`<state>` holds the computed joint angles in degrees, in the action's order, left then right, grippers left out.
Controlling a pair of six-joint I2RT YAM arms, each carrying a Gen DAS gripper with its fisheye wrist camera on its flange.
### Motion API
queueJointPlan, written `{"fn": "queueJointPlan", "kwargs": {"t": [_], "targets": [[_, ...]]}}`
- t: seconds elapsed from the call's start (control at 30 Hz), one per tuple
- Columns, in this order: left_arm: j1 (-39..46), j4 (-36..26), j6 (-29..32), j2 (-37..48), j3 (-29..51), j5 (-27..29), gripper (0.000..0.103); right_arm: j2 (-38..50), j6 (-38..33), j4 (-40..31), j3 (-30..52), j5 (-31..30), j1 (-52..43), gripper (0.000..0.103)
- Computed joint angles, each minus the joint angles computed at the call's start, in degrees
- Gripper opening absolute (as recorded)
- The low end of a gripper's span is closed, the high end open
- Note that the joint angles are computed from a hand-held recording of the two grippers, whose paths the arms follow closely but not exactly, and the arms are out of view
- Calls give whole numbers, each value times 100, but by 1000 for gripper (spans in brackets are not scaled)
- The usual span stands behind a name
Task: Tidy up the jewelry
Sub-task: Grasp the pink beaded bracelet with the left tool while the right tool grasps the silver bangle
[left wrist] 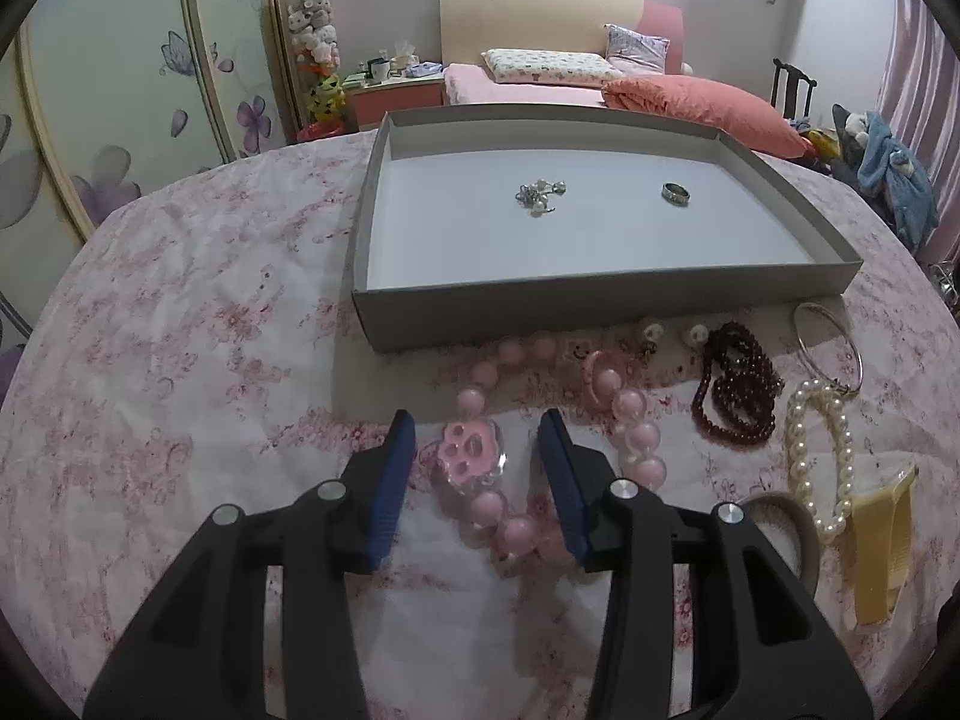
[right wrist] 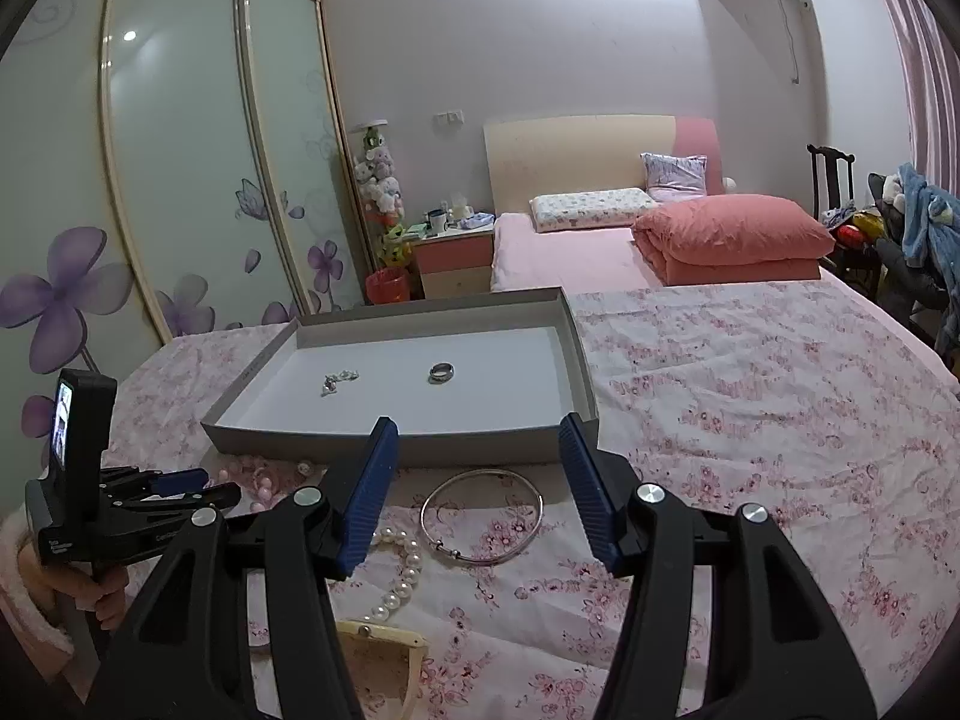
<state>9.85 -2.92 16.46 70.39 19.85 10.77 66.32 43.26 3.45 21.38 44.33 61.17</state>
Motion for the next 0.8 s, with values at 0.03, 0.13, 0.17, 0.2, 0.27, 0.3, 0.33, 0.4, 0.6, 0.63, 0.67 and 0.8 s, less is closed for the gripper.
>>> {"fn": "queueJointPlan", "kwargs": {"t": [0.03,0.13,0.17,0.2,0.27,0.3,0.33,0.4,0.6,0.63,0.67,0.8], "targets": [[4,-2,-11,-16,-12,-8,41,17,12,21,-12,5,12,57],[-8,8,-31,-117,-78,-48,25,38,-6,72,-53,-29,-30,57],[-49,9,-29,-159,-99,-96,23,56,-8,93,-63,-57,-59,57],[-51,22,-11,-171,-117,-114,23,62,-5,99,-80,-95,-101,57],[-14,11,22,-179,-117,-78,23,65,32,41,-82,-150,-162,57],[26,15,54,-172,-112,-56,23,68,47,2,-81,-184,-198,57],[69,4,83,-171,-100,-54,23,85,64,-40,-80,-211,-227,57],[228,-35,105,-121,-45,17,23,129,61,-192,-35,-304,-307,57],[1159,-228,341,-20,263,428,23,562,-135,-510,188,-884,-649,67],[1308,-259,381,-13,308,496,23,714,-172,-555,251,-982,-686,69],[1449,-279,419,-11,334,556,23,862,-195,-602,314,-1053,-703,72],[1803,-337,549,73,438,720,23,1498,-347,-800,639,-1347,-758,77]]}}
